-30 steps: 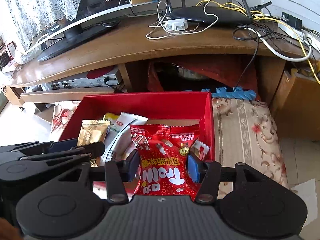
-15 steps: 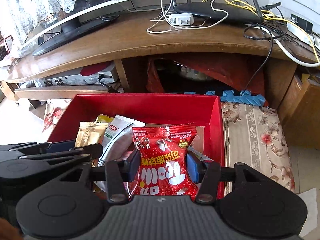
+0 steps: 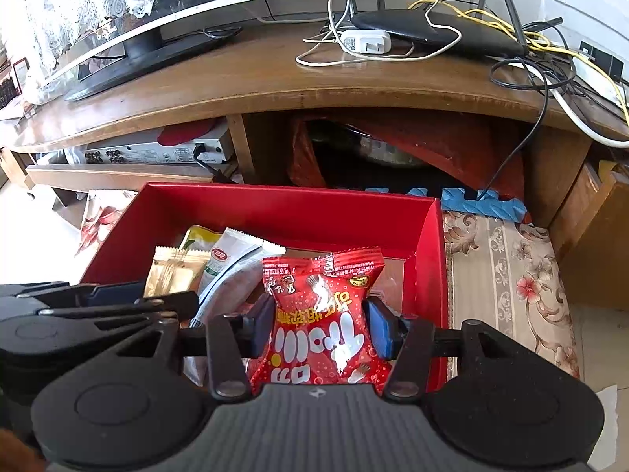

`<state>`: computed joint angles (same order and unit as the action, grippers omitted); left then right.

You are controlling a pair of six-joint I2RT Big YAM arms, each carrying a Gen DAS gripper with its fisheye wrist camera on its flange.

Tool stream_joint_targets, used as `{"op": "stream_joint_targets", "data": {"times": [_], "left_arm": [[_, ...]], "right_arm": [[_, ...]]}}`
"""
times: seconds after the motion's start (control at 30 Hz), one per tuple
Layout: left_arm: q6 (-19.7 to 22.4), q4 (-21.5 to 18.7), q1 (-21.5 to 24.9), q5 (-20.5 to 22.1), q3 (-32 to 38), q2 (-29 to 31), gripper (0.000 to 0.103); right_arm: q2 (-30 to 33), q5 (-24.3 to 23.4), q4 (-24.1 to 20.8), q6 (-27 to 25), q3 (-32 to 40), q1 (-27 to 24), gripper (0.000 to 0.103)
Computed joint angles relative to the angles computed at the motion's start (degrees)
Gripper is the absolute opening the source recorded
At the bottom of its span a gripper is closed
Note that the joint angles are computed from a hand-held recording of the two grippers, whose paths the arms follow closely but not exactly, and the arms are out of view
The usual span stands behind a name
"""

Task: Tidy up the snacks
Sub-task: 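Carry gold cake and red candy bag into the red box and open both tools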

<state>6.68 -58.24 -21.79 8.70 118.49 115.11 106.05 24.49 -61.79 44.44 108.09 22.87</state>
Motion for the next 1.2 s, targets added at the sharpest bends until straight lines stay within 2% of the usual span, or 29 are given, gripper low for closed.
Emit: {"op": "stream_joint_targets", "data": {"times": [0.5, 1.2], "left_arm": [[0.27, -0.04, 0.2, -0.96, -0.05, -0.02, 0.065], [2.18, 2.59, -0.05, -0.04, -4.25, -3.54, 0.077]], "right_arm": [[-0.29, -0.03, 1.08, 0.93, -1.11, -0.86, 0.056], [-2.65, 1.43, 0.75, 3.41, -2.53, -1.24, 0.057]]}}
